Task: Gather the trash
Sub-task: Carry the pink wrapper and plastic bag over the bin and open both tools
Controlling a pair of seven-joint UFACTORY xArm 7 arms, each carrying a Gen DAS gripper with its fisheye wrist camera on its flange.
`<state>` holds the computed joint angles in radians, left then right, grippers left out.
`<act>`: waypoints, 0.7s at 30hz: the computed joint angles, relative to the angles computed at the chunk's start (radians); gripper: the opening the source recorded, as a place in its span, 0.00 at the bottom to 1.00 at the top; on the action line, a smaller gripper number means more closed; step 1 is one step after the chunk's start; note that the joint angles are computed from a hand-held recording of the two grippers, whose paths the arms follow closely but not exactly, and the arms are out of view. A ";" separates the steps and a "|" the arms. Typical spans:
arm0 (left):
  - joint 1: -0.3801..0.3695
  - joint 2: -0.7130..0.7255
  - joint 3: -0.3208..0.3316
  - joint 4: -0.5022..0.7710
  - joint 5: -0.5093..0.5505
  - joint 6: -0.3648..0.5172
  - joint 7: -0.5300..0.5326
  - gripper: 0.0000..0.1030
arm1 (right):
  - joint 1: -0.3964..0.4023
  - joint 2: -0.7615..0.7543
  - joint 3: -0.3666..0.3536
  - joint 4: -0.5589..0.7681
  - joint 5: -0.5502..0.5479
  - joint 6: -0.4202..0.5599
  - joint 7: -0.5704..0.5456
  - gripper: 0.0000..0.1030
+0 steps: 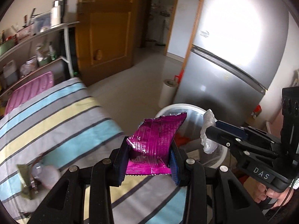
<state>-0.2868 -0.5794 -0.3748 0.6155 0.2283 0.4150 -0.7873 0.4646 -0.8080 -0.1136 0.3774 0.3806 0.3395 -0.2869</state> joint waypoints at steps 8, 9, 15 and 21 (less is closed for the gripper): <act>0.014 0.225 -0.065 0.140 0.091 -0.031 -0.057 0.39 | -0.105 0.054 -0.052 0.002 -0.028 0.019 -0.038 0.27; 0.010 0.248 -0.065 0.155 0.108 -0.031 -0.067 0.39 | -0.122 0.069 -0.047 0.001 -0.036 0.010 -0.042 0.27; -0.042 0.349 -0.025 0.213 0.174 -0.017 -0.110 0.40 | -0.152 0.148 -0.062 0.018 -0.024 0.004 -0.074 0.27; -0.092 0.401 0.020 0.243 0.199 -0.010 -0.123 0.42 | -0.180 0.204 -0.060 0.034 -0.007 0.008 -0.095 0.29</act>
